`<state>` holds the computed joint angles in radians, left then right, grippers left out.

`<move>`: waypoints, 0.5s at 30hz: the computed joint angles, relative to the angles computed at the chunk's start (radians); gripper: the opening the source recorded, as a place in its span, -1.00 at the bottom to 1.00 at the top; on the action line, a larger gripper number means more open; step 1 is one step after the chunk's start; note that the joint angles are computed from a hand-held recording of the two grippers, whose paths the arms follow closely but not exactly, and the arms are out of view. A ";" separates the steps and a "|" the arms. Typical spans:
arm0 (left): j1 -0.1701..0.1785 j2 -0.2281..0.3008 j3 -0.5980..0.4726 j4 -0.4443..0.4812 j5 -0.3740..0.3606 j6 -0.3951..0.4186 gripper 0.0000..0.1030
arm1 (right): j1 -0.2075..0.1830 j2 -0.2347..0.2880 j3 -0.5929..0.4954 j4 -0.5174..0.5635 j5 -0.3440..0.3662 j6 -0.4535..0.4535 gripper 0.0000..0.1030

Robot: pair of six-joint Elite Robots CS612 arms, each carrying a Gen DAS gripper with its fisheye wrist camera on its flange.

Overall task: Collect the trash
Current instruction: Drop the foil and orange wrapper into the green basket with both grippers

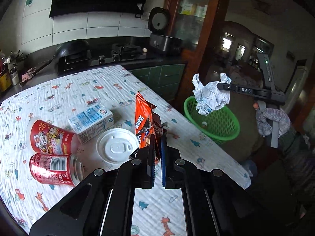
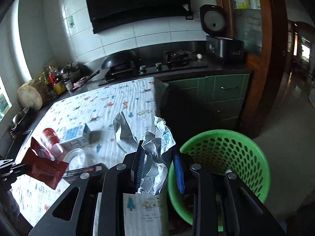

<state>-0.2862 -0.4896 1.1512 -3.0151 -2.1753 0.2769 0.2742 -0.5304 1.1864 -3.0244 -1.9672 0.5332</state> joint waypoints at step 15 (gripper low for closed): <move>-0.100 0.033 -0.119 0.119 -0.081 0.045 -0.93 | -0.061 -0.006 0.151 -0.003 -0.001 0.149 -0.15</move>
<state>-0.3863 -0.4568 1.0317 -2.8960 -2.2562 0.3217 0.2128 -0.5368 1.3376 -3.0269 -1.9687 0.6822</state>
